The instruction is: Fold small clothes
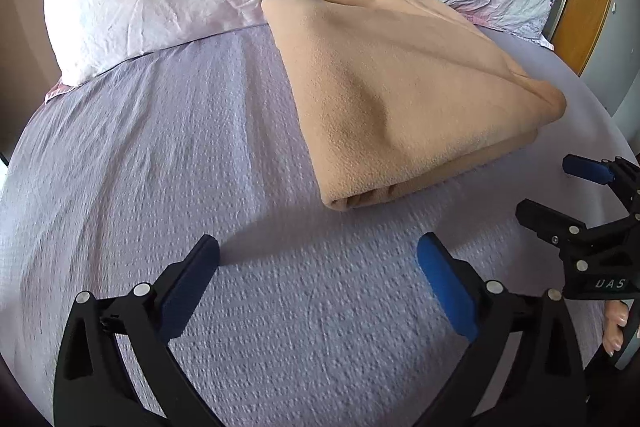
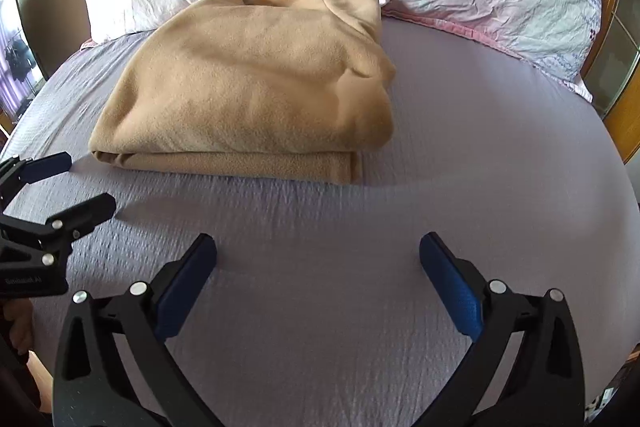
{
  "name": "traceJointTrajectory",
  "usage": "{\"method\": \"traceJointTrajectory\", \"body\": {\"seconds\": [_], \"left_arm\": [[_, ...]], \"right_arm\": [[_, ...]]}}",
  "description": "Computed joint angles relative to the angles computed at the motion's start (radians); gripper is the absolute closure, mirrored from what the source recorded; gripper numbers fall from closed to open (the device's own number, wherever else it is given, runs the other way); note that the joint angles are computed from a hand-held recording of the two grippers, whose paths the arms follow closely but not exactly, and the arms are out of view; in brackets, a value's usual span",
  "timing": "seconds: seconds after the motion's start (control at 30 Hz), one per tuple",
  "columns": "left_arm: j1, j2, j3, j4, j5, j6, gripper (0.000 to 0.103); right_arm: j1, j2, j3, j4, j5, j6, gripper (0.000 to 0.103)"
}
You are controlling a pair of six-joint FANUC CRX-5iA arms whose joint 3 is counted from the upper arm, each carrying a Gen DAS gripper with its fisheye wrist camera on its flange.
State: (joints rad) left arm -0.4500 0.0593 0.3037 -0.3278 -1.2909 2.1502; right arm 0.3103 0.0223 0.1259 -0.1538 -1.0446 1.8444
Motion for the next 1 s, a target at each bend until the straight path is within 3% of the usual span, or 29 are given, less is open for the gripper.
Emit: {"method": "traceJointTrajectory", "body": {"seconds": [1.0], "left_arm": [[-0.002, 0.005, 0.009, -0.004, -0.011, -0.006, 0.001]], "right_arm": [[-0.002, 0.001, 0.002, -0.005, -0.005, 0.003, 0.002]]}}
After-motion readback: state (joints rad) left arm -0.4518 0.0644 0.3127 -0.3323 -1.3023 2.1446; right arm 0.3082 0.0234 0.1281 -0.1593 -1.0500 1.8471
